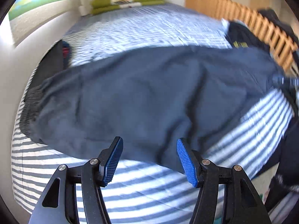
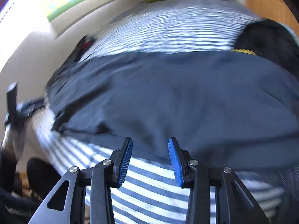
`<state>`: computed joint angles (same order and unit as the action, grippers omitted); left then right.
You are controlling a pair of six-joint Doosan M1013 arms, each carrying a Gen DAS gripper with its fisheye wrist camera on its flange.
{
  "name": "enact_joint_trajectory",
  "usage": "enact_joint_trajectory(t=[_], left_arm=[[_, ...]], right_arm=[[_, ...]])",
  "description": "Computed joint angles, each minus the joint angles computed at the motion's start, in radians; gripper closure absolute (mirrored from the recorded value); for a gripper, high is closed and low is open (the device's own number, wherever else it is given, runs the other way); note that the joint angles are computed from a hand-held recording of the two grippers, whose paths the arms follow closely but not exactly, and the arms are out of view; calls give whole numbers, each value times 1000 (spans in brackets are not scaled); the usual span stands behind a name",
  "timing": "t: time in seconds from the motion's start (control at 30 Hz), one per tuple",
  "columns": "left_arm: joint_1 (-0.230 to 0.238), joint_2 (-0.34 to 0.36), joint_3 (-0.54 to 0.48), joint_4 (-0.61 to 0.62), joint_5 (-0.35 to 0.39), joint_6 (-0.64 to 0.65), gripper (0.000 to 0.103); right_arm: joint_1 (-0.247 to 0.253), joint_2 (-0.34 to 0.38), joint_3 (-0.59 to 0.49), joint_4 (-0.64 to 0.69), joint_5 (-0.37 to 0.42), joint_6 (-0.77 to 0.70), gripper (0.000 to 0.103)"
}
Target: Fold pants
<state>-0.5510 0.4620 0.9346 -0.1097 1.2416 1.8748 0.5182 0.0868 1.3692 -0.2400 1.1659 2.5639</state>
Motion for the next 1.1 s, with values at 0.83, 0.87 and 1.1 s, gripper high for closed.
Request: enact_joint_trajectory(t=[0.83, 0.87, 1.1], left_arm=[[-85, 51, -23, 137, 118, -159, 69], [-84, 50, -25, 137, 121, -161, 71], [-82, 50, -30, 147, 133, -147, 71]], right_arm=[[-153, -352, 348, -150, -54, 841, 53], [-159, -352, 344, -142, -47, 837, 53], [-145, -378, 322, -211, 11, 896, 53]])
